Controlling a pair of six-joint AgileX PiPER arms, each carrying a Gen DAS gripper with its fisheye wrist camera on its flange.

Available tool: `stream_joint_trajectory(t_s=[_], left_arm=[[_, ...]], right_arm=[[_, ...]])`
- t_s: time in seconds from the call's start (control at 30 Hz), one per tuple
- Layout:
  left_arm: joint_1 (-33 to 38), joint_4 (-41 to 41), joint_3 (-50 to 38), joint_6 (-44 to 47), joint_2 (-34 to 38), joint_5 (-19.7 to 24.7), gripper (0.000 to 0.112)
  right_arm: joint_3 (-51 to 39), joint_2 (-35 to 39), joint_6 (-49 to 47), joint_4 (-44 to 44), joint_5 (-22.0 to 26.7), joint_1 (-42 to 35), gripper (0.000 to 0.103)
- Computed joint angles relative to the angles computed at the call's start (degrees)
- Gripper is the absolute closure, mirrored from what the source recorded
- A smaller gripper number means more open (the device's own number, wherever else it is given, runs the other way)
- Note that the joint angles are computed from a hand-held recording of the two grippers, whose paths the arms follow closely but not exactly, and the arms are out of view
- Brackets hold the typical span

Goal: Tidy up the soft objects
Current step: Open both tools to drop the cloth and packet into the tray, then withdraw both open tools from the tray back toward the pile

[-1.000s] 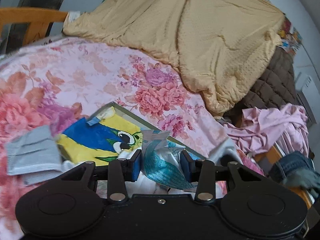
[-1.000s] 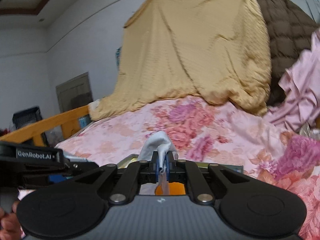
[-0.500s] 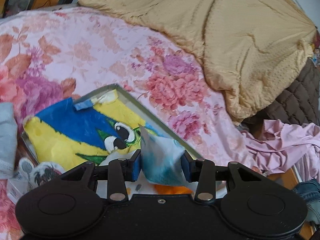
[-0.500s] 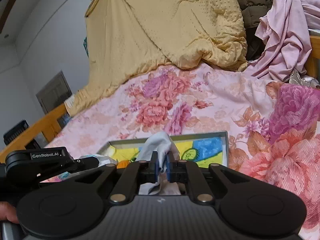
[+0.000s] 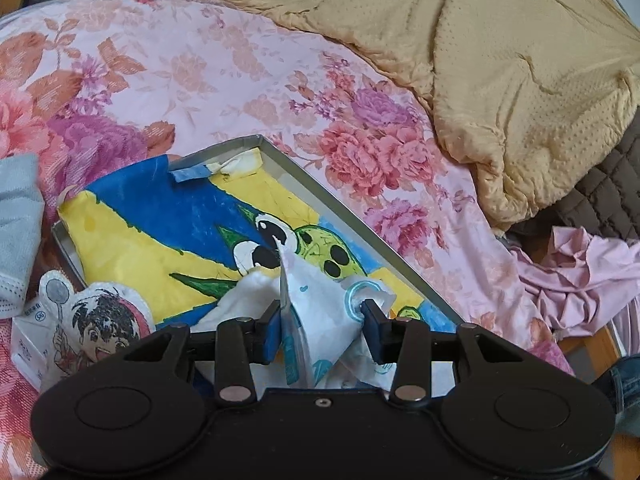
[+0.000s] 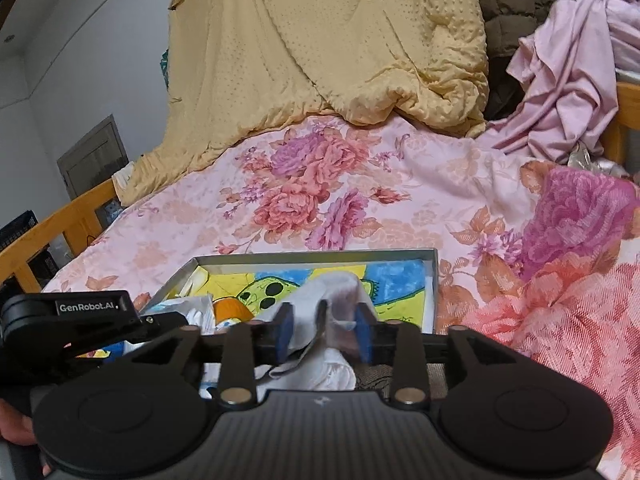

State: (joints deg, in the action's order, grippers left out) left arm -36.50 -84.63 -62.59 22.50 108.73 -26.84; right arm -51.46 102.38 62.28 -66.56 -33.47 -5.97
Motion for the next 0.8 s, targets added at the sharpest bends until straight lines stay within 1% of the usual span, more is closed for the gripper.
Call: stream_joint_trajectory(t_s=[0.1,0.13,0.2,0.23,0.27,0.3,0.37,0.43,0.47,0.5,0.53,0.6,0.67,0.8], left_arm=[[-0.85,-4.99,-0.99,7.89,-0.24,-0.48,0.064],[-1.13,-6.27,-1.11,10.18,-0.44,-0.74,0.064],[-1.67,-7.15,-0.82,13.12,-1.07,-0.88,0.061],[-1.92,-8.01,-0.84,14.82,-1.30,-0.99,0.057],[-2.23,-8.59,-0.63,16.23,-1.67,-1.35,0.053],[-2.48,-8.73,-0.25,16.92,-2.08,-1.64,0.052],[-2.85,-9.16,0.52,17.99,-2.86,-2.30,0.042],[-3.26,-7.76,1.83,16.80,-3.84,-3.06,0.036],[-3.45,-7.84,2.35,17.14,-4.32,-3.47,0.033],[-3.71,-8.20,2.78,17.93,-4.76,-3.97,0.032],[-4.03,-8.60,3.12,18.80,-5.17,-4.48,0.032],[-5.14,-7.77,4.52,18.41,-6.31,-6.10,0.030],[-7.26,-6.22,6.55,16.84,-7.64,-9.26,0.023],[-12.41,-3.87,11.02,14.89,-10.89,-15.89,0.021]], right_arm=[[1.23,-0.70,-3.97,2.34,0.84,0.79,0.049],[1.50,-0.84,-4.86,2.79,1.17,1.05,0.048],[2.06,-1.09,-6.49,3.92,1.54,1.44,0.043],[2.39,-1.26,-6.78,4.34,1.56,1.52,0.041],[2.47,-1.31,-6.66,4.36,1.45,1.46,0.038],[2.84,-1.58,-7.21,5.00,1.42,1.46,0.034],[3.80,-2.31,-9.62,7.20,1.45,1.60,0.030],[4.80,-3.13,-11.54,8.89,1.30,1.56,0.028],[5.49,-3.60,-12.18,9.67,0.89,1.33,0.025],[6.01,-4.00,-12.07,9.71,0.43,0.96,0.021],[6.83,-4.73,-12.08,9.87,0.00,0.58,0.019],[8.23,-6.28,-12.50,9.84,-0.60,-0.05,0.016],[10.03,-8.31,-13.73,10.14,-1.09,-0.49,0.013],[15.28,-13.80,-18.73,13.22,-2.13,-0.58,0.006]])
